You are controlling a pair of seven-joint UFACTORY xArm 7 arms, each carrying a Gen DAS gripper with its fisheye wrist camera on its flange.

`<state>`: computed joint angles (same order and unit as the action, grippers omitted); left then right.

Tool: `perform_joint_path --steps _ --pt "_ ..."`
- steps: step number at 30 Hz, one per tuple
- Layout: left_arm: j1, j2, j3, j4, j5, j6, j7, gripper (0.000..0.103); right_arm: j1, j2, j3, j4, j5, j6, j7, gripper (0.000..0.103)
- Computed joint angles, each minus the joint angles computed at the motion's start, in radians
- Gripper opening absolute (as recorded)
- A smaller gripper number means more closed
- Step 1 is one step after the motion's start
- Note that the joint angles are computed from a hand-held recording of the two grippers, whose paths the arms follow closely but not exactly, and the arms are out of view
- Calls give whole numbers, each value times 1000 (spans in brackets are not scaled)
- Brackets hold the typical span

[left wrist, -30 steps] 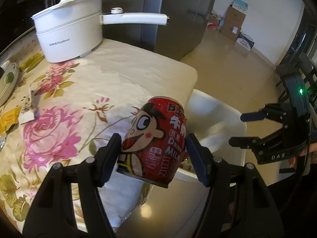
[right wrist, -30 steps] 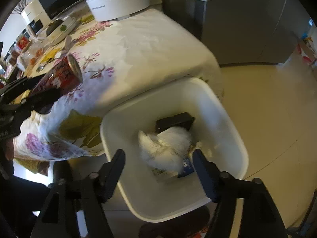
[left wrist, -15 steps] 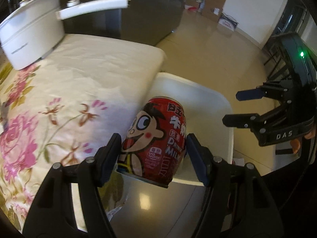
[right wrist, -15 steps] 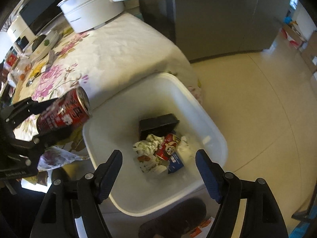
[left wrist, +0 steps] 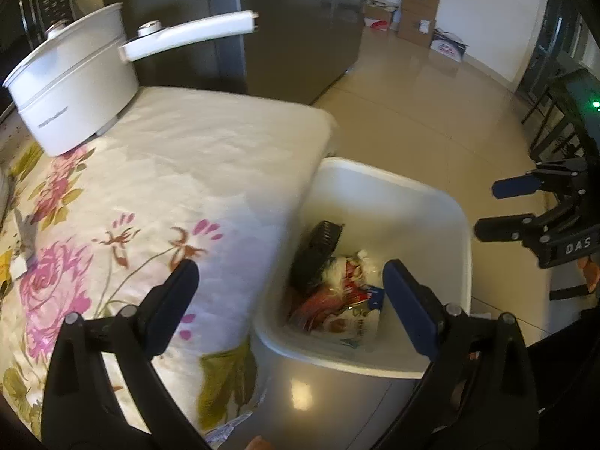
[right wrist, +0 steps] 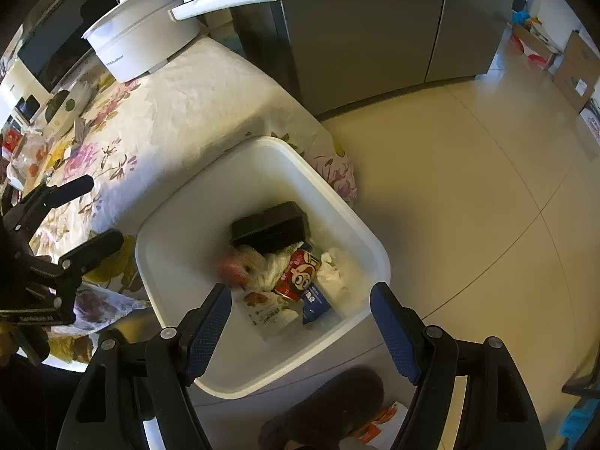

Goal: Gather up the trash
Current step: 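Move both grippers back over the table toward the two packets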

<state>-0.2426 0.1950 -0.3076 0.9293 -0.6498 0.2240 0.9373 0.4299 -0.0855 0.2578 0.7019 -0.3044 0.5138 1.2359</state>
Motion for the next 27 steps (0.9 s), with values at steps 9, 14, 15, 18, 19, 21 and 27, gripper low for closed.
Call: perform_joint_path --steps 9,14,15,18,19,21,27 --pt "11 -8 22 -17 54 -8 -49 98 6 25 1 37 -20 10 8 78" --pt "31 -10 32 1 45 25 -52 98 15 60 -6 89 -44 21 14 78" --pt "34 -10 38 4 48 33 -57 98 18 67 -7 99 -49 24 15 78" --pt "47 -10 57 11 52 47 -64 100 28 98 -14 144 -72 33 20 78" --pt "50 -10 65 12 57 47 -69 100 32 110 -16 162 -78 36 20 78" --pt "62 -13 75 12 59 46 -71 101 42 134 -23 194 -89 43 17 79" --pt "117 -11 100 29 18 56 -52 103 80 219 -47 303 -115 67 6 80"
